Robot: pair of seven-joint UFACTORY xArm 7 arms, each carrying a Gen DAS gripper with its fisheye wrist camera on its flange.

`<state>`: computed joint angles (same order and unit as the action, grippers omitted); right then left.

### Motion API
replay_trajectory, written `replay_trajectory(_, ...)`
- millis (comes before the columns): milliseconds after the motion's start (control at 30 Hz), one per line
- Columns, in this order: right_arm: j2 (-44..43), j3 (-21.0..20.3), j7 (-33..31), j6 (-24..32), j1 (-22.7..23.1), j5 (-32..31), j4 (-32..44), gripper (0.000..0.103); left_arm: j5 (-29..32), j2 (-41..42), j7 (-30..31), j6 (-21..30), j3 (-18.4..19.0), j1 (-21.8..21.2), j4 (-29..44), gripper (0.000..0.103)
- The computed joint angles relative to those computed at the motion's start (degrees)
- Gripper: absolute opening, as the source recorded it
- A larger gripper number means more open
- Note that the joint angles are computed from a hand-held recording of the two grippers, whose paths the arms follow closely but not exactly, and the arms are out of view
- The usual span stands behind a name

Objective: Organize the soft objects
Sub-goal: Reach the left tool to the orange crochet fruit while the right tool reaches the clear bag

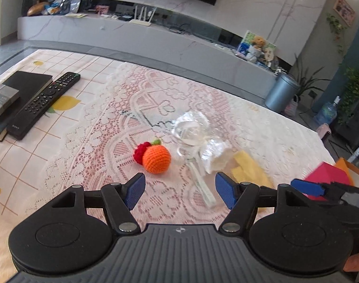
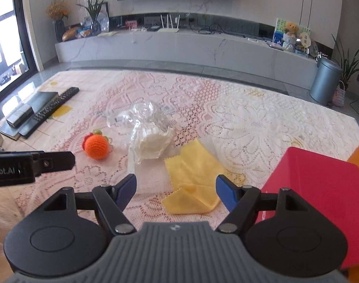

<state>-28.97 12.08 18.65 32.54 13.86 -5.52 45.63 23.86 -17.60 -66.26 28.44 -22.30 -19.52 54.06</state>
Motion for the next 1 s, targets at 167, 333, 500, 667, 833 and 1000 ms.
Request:
replay_trajectory(167, 6.62, 0.89, 3.21, -1.76, -2.56, -2.73, 2.49, 0.074, 6.41, 6.10, -4.14, 3.14, -0.68, 1.75, 4.53, 0.080)
replay_trajectory(333, 9.42, -0.45, 4.25, -4.30, -2.22, -3.35, 2.14, 0.074, 9.35, 10.10, -6.21, 3.11, 2.07, -0.69, 6.32, 0.080)
replay_trajectory(500, 10.95, -2.76, 2.33, -5.87, -0.68, 0.24, 1.35, 0.061, 11.87, 11.76, -7.48, 2.95, 4.31, -2.78, 6.35, 0.080)
replay_trajectory(667, 10.70, -3.49, 0.78, -7.12, 0.01, 2.93, -0.24, 0.031, 14.03, 12.79, -8.28, 3.18, 5.32, -3.86, 6.90, 0.080)
replay_trajectory(833, 10.47, -4.45, -2.28, -6.61, 1.07, 5.33, -0.48, 0.005, 15.66, 14.22, -9.03, 6.14, 5.87, -4.84, 8.63, 0.055)
replay_trajectory(1000, 10.03, -3.97, -3.26, -6.20, 0.84, 5.55, -0.42, 0.012, 17.41, 13.29, -10.70, 5.99, 6.41, -5.22, 7.97, 0.045)
